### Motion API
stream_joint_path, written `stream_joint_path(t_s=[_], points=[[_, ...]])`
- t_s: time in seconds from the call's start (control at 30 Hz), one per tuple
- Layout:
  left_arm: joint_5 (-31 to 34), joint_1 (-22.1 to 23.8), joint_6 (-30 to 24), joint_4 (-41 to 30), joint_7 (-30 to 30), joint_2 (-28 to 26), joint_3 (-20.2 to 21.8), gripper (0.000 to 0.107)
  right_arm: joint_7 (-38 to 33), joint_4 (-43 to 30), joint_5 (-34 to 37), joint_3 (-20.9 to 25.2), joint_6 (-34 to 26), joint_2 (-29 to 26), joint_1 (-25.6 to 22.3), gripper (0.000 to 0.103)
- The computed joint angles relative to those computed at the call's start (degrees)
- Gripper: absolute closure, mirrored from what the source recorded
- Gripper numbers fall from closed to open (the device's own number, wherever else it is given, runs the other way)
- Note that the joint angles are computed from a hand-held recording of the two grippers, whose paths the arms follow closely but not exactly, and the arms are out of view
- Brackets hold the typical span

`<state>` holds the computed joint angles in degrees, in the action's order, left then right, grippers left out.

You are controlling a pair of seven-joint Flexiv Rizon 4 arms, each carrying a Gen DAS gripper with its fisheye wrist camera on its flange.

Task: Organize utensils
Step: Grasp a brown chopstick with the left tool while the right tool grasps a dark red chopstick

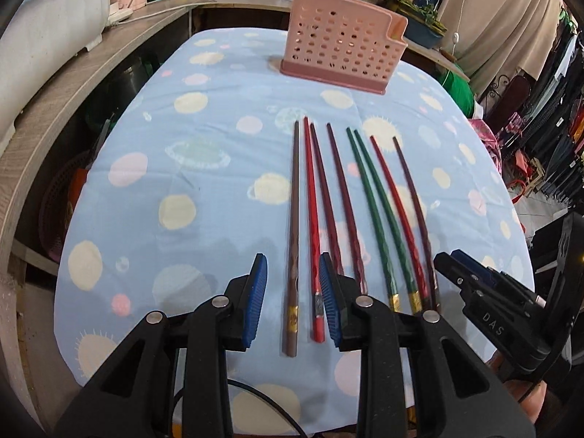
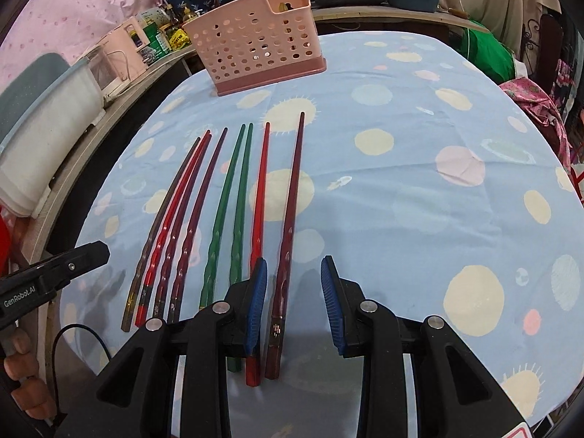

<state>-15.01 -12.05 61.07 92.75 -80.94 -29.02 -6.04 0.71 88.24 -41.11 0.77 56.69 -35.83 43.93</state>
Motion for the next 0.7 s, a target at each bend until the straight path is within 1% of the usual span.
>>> stream_joint_path(t_s=[0.37,0.47,0.6,0.7], points=[[0.37,-0.05,-1.0,3.79,0.41,0.82,0.05,0.079,0.18,0.04,-0.14,-0.01,-0.33,-0.48,0.79,0.076],[0.5,-0.03,-1.23,4.19,0.29,0.68,0.22,0.079,-0.08,-0.5,-0.51,-0.09,-1.46,-0.73,1.07,0.078],[0.8,-0.05,-0.13,4.48,0.48,0.51,0.27,0.083,-0.2,-0.89,-1.0,-0.16,-2.53,-0.91,1.27,0.078],[1.95,-0.56,1.0,4.39,0.2,0.26,0.85,0.088,-0.18,-0.99,-1.15,-0.11,-3.0,-0.93,1.25,0.081]])
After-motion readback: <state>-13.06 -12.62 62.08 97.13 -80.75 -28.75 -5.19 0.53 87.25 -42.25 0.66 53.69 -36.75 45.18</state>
